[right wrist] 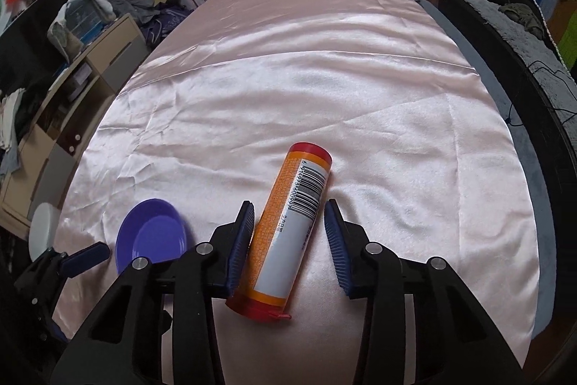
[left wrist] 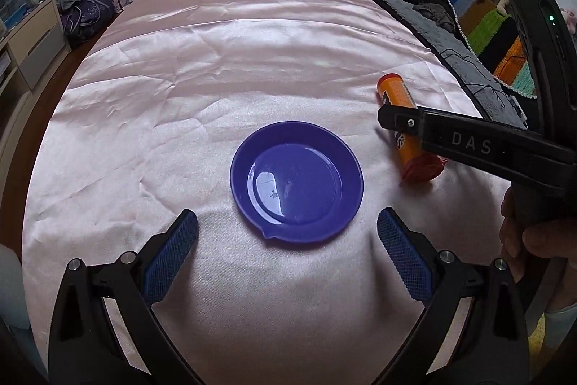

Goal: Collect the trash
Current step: 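Grasp the purple dish with the left tool while the right tool grasps the orange M&M's tube, then carry the purple dish and orange tube down over the bin with both tools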

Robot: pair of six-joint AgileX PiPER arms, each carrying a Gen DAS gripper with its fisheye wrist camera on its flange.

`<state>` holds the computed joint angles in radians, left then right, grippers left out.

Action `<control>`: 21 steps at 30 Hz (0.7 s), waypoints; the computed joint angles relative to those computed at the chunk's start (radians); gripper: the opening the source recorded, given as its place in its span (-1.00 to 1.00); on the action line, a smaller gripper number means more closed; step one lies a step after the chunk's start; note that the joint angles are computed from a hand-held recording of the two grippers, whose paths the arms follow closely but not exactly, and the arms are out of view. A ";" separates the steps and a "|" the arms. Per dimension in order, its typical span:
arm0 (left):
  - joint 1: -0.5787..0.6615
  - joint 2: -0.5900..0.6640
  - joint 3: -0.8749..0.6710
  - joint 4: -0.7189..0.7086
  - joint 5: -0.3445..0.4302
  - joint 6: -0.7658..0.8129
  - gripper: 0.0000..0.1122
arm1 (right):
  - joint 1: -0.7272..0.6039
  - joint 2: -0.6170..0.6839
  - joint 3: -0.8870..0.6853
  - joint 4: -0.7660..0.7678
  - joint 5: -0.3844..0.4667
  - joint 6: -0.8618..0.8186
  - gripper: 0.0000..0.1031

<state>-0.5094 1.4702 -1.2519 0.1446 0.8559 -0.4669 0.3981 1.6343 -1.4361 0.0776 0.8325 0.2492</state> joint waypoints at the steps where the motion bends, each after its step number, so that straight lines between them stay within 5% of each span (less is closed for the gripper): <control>1: -0.002 0.012 -0.009 0.008 -0.004 -0.003 0.68 | -0.011 0.003 -0.002 0.004 -0.002 -0.007 -0.24; 4: -0.014 0.042 -0.033 0.037 -0.013 -0.016 0.64 | -0.029 0.009 -0.007 0.006 -0.008 -0.025 -0.26; 8: -0.033 0.071 -0.065 0.109 -0.007 -0.045 0.33 | -0.021 0.018 -0.016 -0.022 -0.014 -0.024 -0.30; 21: -0.077 -0.065 -0.014 0.163 0.070 -0.091 0.32 | 0.001 -0.119 0.086 -0.016 0.026 -0.031 -0.41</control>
<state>-0.5861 1.4049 -1.2663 0.3074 0.9258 -0.5574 0.3992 1.5157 -1.3497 0.0614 0.8587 0.2187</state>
